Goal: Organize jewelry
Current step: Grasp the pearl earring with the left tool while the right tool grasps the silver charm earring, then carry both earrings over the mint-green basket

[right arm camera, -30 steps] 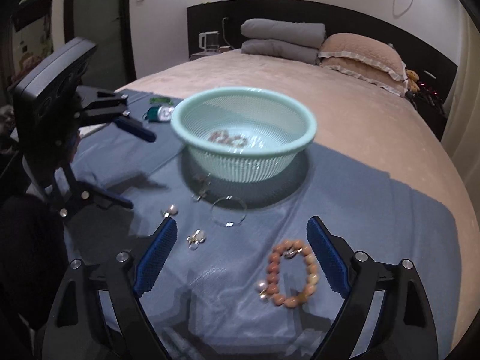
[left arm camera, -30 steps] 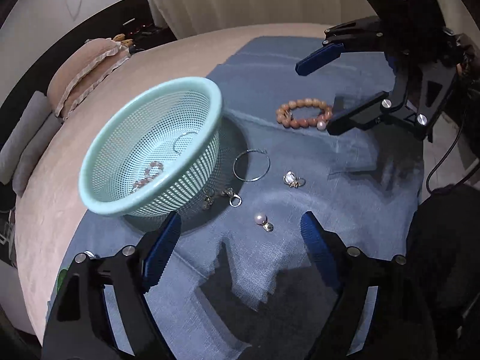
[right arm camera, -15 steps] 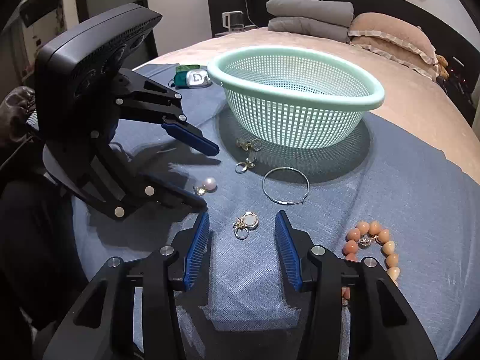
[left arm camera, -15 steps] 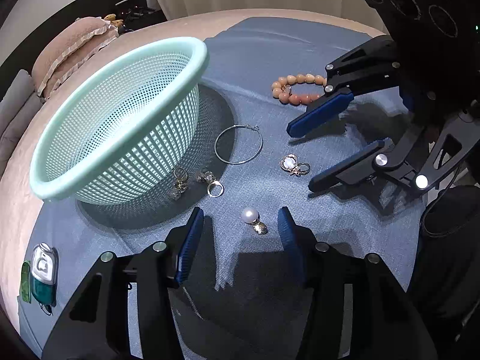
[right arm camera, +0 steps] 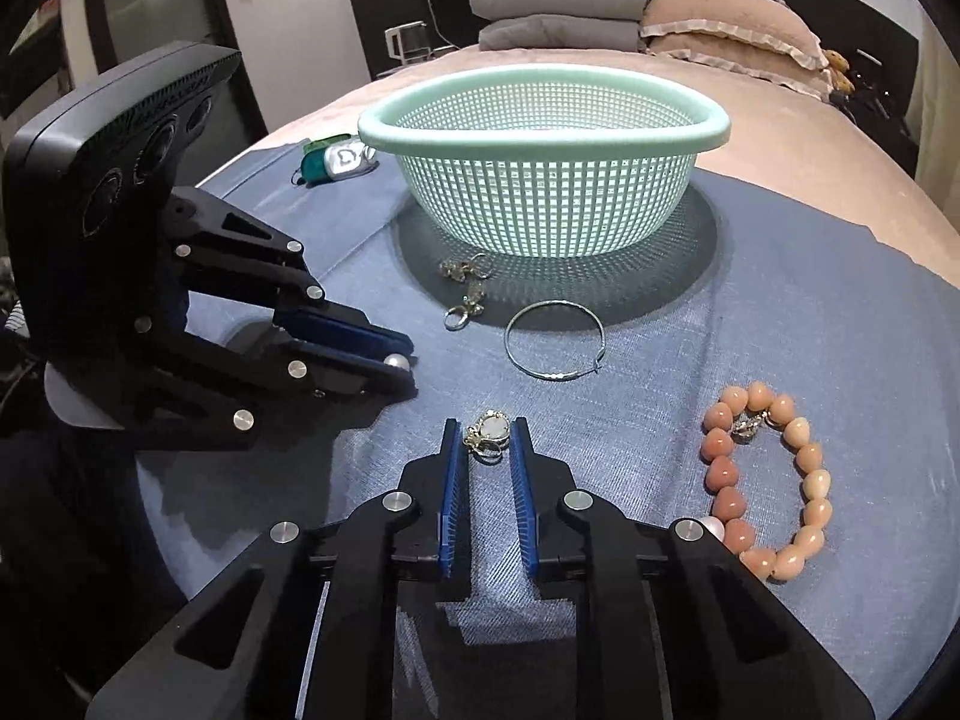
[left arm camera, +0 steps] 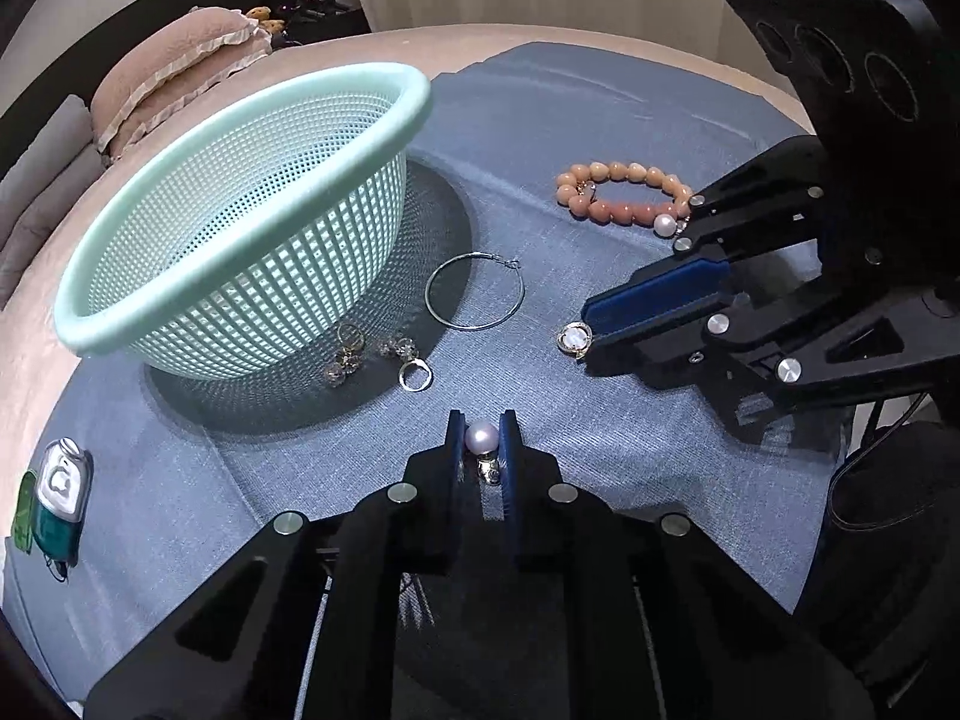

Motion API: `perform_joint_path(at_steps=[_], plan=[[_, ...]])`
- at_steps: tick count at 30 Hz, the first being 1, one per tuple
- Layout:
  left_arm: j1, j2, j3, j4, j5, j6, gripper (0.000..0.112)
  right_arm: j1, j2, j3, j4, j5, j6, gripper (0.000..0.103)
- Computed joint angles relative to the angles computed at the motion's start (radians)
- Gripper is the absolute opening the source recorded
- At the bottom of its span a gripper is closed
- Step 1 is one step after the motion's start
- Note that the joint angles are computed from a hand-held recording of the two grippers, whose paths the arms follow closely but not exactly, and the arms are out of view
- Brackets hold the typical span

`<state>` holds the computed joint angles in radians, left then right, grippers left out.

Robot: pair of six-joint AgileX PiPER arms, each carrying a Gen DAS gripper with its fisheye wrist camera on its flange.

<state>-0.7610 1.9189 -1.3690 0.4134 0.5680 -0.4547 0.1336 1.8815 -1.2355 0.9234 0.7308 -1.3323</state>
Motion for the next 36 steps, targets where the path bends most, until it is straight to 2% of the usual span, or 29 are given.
perform_joint_path(at_steps=[5, 13, 16, 19, 20, 21, 22, 26, 27, 28, 30, 31, 34, 36], plan=[[-0.016, -0.002, -0.025, 0.049, 0.068, -0.046, 0.011, -0.021, -0.028, 0.014, 0.015, 0.008, 0.005, 0.003], [-0.007, -0.051, -0.027, 0.079, 0.100, -0.063, 0.011, -0.045, -0.064, 0.014, 0.030, 0.022, 0.006, 0.003], [-0.003, -0.062, -0.037, 0.086, 0.114, -0.065, 0.011, -0.056, -0.048, -0.012, 0.014, 0.077, 0.015, 0.004], [0.000, -0.063, -0.049, 0.083, 0.124, -0.064, 0.011, -0.036, -0.043, -0.014, -0.003, 0.061, 0.022, 0.011], [-0.003, -0.065, -0.047, 0.091, 0.127, -0.073, 0.011, -0.024, -0.045, -0.011, -0.008, 0.039, 0.023, 0.022], [-0.003, -0.065, -0.049, 0.094, 0.131, -0.074, 0.011, -0.010, -0.050, -0.002, -0.019, 0.007, 0.024, 0.041], [0.001, -0.063, -0.055, 0.082, 0.136, -0.061, 0.011, 0.000, -0.053, 0.010, -0.010, -0.011, 0.008, 0.047], [-0.009, -0.082, -0.029, 0.124, 0.149, -0.106, 0.011, 0.038, -0.027, -0.006, -0.071, -0.047, 0.055, 0.044], [-0.006, -0.084, -0.030, 0.120, 0.151, -0.103, 0.011, 0.051, -0.020, -0.006, -0.098, -0.071, 0.074, 0.040], [-0.009, -0.090, -0.025, 0.133, 0.152, -0.120, 0.011, 0.061, -0.013, -0.007, -0.122, -0.091, 0.094, 0.032], [-0.009, -0.096, -0.026, 0.141, 0.160, -0.137, 0.011, 0.056, -0.006, -0.007, -0.107, -0.100, 0.083, 0.024], [-0.010, -0.100, -0.023, 0.155, 0.163, -0.151, 0.011, 0.053, -0.002, -0.015, -0.111, -0.095, 0.092, 0.014], [-0.001, -0.109, -0.026, 0.157, 0.176, -0.157, 0.011, 0.062, -0.019, 0.011, -0.108, -0.126, 0.066, 0.013], [0.006, -0.116, -0.032, 0.156, 0.182, -0.159, 0.012, 0.058, -0.031, 0.011, -0.115, -0.114, 0.071, 0.013]])
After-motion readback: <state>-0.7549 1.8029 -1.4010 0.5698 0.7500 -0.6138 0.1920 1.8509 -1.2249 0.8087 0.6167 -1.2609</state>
